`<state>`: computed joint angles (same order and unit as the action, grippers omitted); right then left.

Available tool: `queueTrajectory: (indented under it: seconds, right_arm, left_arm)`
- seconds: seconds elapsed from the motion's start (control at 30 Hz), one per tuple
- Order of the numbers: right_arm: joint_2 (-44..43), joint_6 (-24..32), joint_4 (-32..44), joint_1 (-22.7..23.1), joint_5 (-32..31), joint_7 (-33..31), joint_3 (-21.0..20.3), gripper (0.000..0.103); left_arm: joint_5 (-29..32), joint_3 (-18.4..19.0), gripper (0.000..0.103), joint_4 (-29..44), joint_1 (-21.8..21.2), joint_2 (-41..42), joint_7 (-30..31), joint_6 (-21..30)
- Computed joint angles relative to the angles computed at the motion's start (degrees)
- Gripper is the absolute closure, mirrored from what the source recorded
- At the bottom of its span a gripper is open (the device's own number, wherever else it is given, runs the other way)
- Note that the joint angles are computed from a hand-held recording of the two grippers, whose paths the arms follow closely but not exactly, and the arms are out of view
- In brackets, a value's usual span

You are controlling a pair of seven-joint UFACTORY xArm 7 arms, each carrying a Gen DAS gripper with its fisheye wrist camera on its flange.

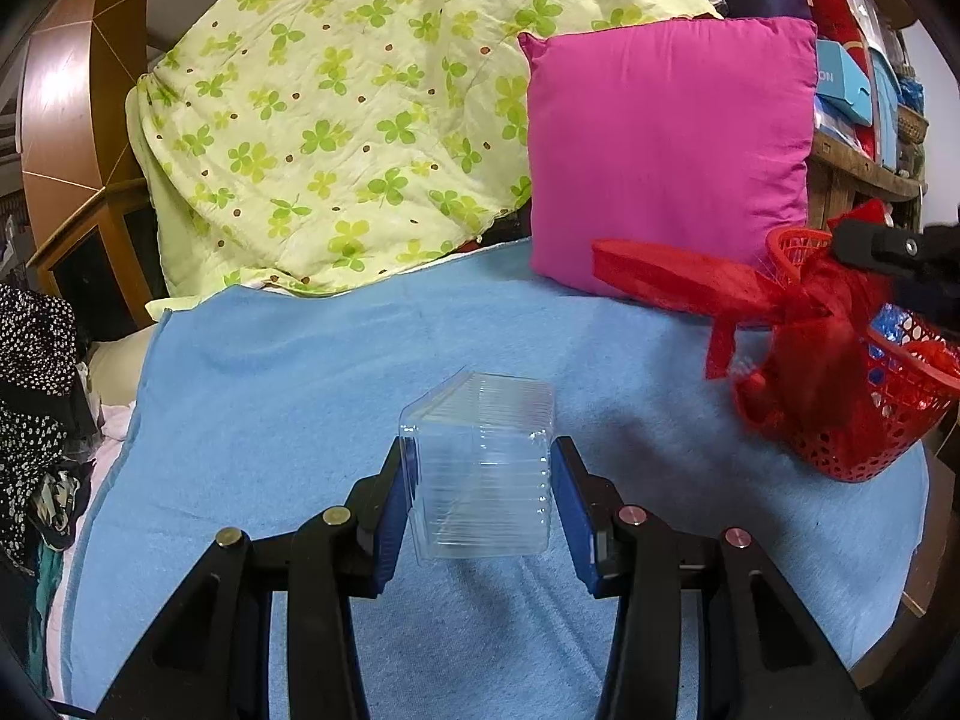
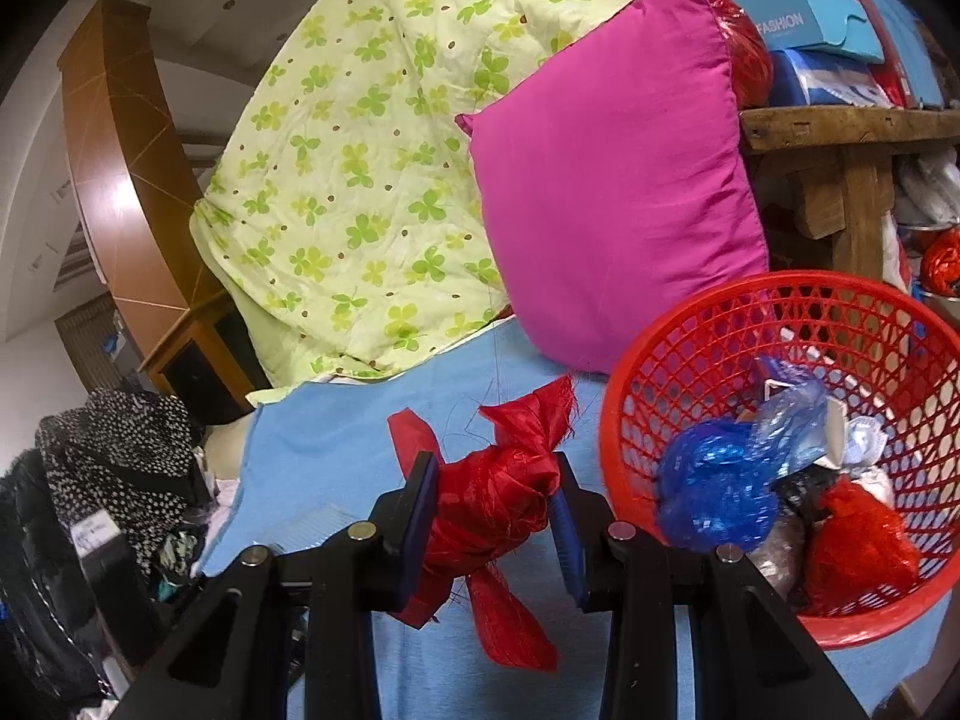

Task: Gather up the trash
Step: 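Carry the comb with the left tool while the right tool carries the ribbon to the basket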

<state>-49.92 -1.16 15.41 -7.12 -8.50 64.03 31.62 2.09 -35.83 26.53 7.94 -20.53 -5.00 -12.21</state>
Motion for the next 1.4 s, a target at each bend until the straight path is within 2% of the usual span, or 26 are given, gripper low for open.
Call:
queueTrajectory:
  seconds: [0.33, 0.53, 0.7, 0.87, 1.13, 1.4]
  right_arm:
    - [3.31, -0.82, 4.04, -4.07, -0.97, 1.53, 6.10, 0.064]
    - [3.11, -0.96, 4.43, -4.73, -1.64, 1.99, 6.90, 0.064]
    - [3.52, -3.29, 3.86, -3.74, -0.63, 2.38, 5.59, 0.064]
    - [3.68, -6.27, 3.33, -3.89, 1.16, 2.65, 6.05, 0.064]
    - [0.39, -6.60, 2.48, -4.62, 2.93, 2.04, 7.48, 0.064]
    - [-3.96, -8.74, -0.32, -3.34, 4.63, 2.54, 6.04, 0.064]
  left_arm:
    - [0.26, 3.55, 0.055, -1.30, -1.51, -1.32, 0.33, 0.00]
    - [-0.76, -0.24, 0.055, -2.59, 3.47, -4.31, -0.34, -0.17]
    - [-0.01, -1.67, 0.055, -3.72, 5.06, -7.43, -2.06, 0.88]
    - [2.25, 1.26, 0.055, -5.86, 2.11, -11.84, -4.03, 2.96]
    - [6.31, 4.05, 0.055, -5.43, -0.52, -16.08, -6.80, 5.75]
    - [8.93, 4.67, 0.055, -4.42, -1.94, -18.99, -8.62, 6.88]
